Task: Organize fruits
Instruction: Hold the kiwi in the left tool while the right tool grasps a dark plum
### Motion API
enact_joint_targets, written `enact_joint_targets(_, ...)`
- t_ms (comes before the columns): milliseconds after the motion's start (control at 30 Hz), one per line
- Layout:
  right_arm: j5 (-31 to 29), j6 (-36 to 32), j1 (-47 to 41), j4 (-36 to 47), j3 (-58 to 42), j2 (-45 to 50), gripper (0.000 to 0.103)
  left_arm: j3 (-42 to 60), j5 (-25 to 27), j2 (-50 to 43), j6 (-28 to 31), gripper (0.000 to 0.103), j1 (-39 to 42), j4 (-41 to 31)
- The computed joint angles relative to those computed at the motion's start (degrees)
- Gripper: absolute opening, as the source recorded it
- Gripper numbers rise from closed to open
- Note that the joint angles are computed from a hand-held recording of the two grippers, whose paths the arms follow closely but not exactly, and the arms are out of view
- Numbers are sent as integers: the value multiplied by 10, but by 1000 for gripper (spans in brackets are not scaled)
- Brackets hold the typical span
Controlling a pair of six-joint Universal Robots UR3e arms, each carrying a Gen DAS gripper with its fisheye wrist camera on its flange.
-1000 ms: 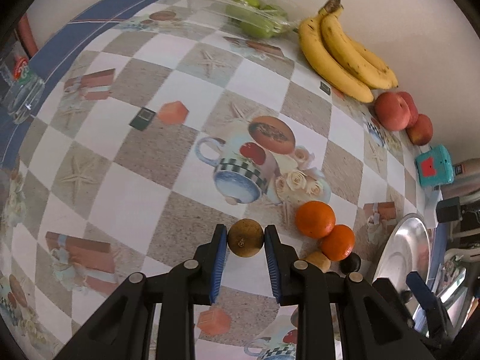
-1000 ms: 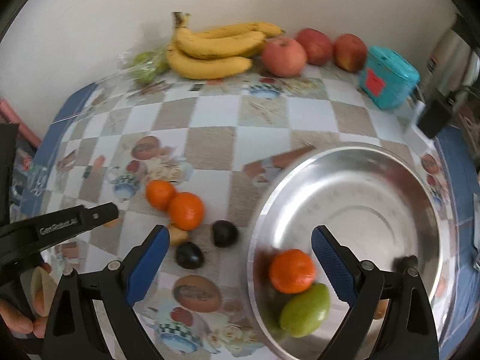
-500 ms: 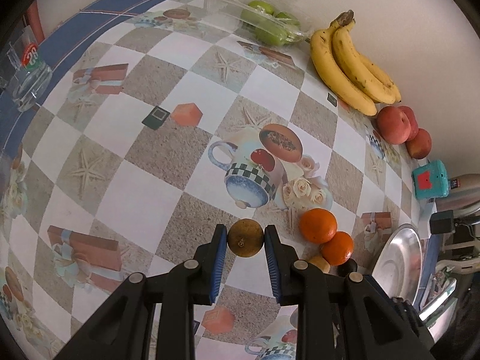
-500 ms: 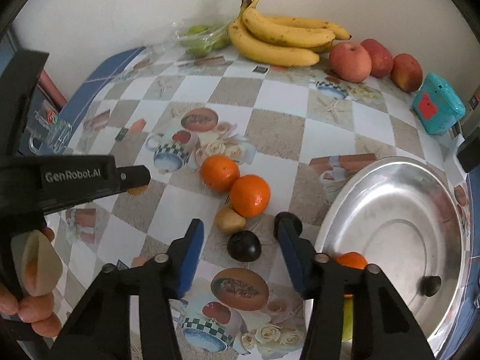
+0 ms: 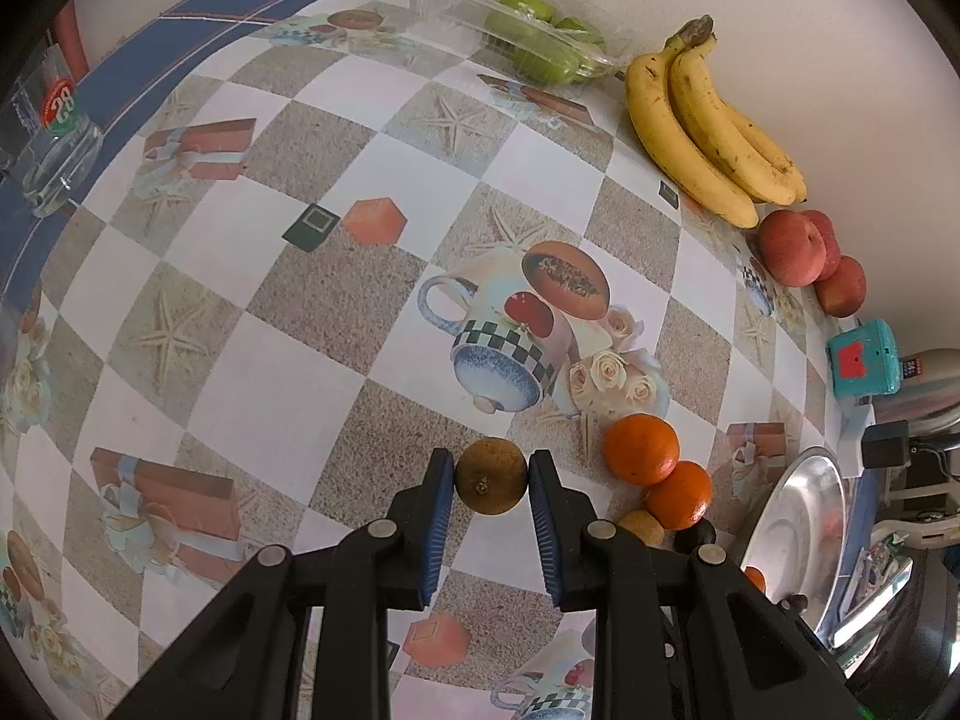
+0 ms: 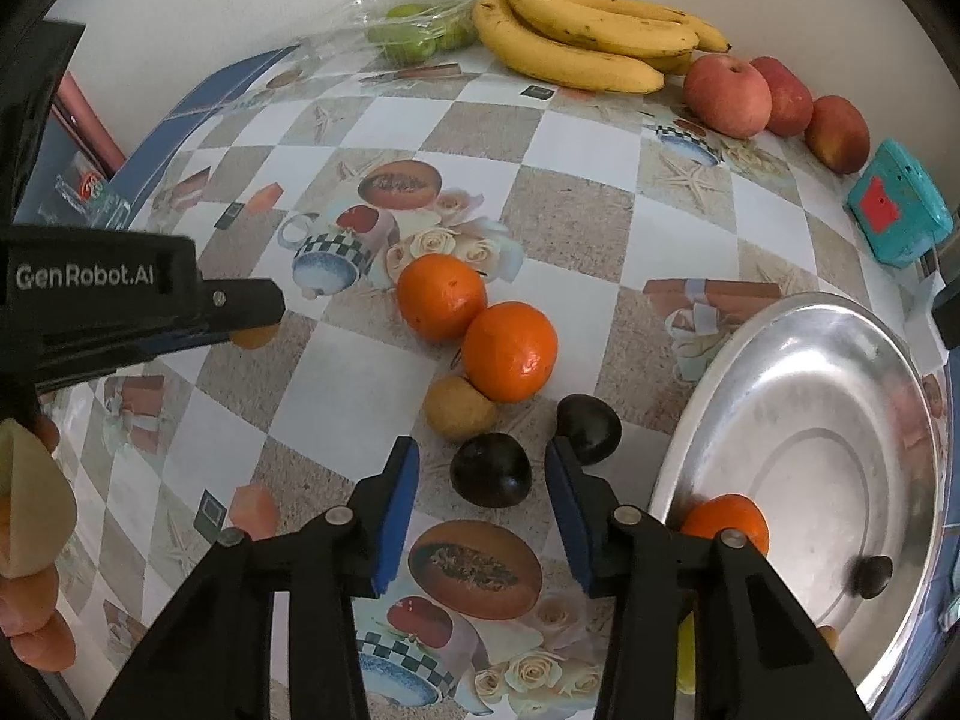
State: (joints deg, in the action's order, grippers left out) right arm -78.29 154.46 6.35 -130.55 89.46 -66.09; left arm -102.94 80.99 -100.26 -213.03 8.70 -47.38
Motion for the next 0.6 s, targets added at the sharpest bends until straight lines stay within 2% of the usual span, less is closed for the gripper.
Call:
enact_joint_targets(200,-6,-4,4,-3,1,2,39,0,-1,0,-1,27,0,1)
enact_joint_targets(600,1,-13,3,0,-1,-5,36,1,-1,-1,-1,27,0,0)
